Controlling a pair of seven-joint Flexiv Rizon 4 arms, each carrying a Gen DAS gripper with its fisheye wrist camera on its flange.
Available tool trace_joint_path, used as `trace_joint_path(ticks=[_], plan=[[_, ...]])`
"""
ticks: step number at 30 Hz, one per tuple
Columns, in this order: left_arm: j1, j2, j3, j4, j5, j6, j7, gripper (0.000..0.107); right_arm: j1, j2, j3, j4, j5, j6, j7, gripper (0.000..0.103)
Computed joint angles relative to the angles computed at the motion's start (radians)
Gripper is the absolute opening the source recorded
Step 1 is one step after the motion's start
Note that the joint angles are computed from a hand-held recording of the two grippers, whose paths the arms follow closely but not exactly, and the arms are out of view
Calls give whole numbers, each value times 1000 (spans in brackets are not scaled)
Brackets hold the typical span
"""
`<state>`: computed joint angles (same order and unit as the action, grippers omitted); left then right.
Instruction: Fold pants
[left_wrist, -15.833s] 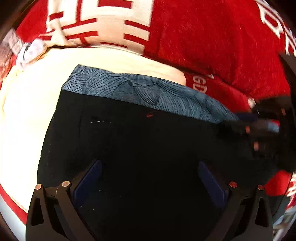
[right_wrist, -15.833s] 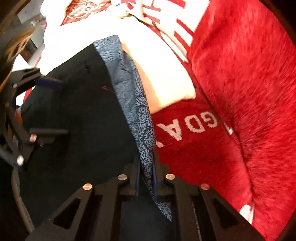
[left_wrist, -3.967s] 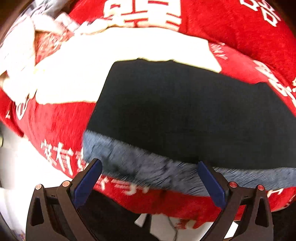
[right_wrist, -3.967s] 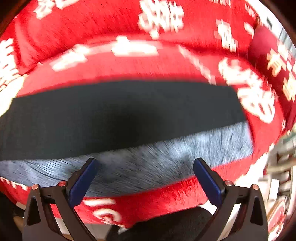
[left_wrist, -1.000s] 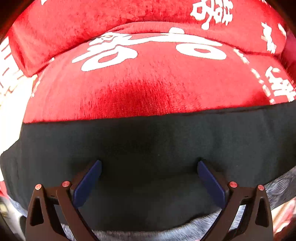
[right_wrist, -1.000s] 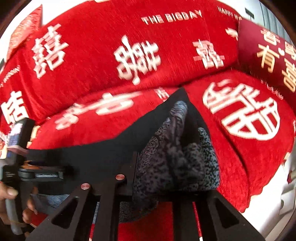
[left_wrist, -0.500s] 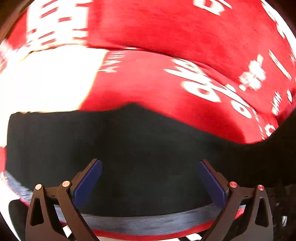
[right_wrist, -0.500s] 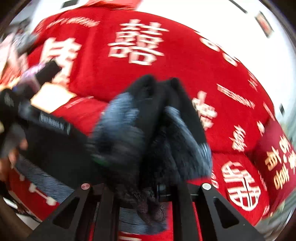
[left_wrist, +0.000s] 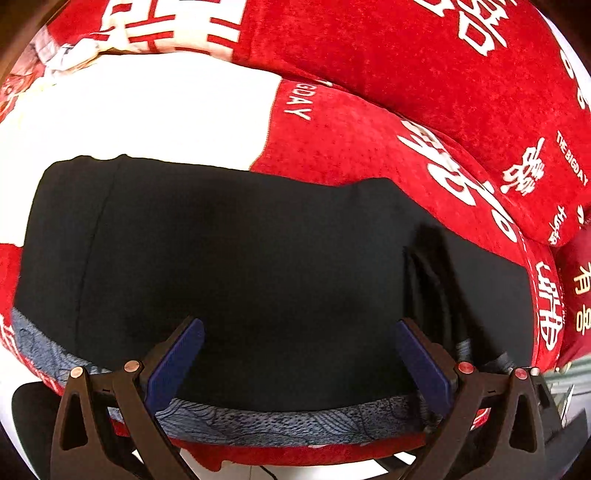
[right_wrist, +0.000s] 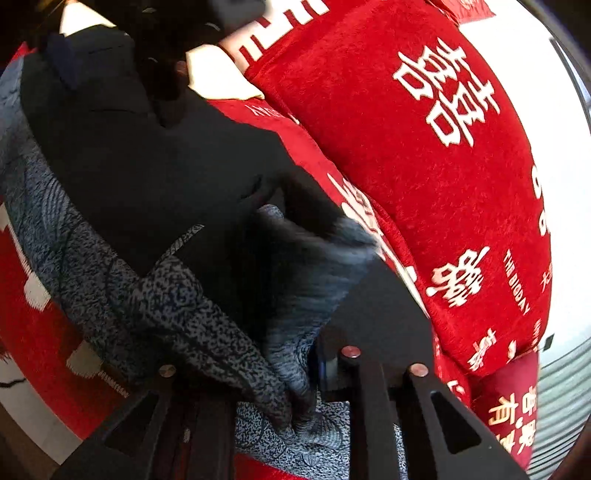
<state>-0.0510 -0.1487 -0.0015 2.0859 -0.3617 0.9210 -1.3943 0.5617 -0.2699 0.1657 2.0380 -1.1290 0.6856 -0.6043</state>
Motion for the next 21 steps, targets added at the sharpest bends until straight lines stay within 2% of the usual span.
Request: trace_joint_path(ticks=[1,4,7,11,13,16,18,20,21], plan=[[-1,0,-4,-1,-7,1,3,103,-4,11,5,4,6,16,-15,50],[-3,1,-9,-8,-22,8,21,103,-19,87,22,55,-33,91,-1,80],[-12,19,-8,-13,0,16,20,103,-53,184,51,119,5,183,9,81],[-34,39,-30,-23,-34,14,56,103,-154,333,55,226,196,385,81,81],[-55,40,-54,-26,-89,7,113,103,-202,369,45,279,333,473,62,81],[-97,14,-91,-41,-150,-4,186,103,-222,357,39,316,622,503,-61,81],[-123,-20,-95,-64,-96,-37,156,103,-202,336,41,322,901,501,-194,81],[-139,-50,-90,-74,-47,-74,119,103,-204,331,52,342,1022,547,-242,81],[-144,-63,-83,-76,-12,-91,93,103,-209,340,59,354,1026,558,-247,81]])
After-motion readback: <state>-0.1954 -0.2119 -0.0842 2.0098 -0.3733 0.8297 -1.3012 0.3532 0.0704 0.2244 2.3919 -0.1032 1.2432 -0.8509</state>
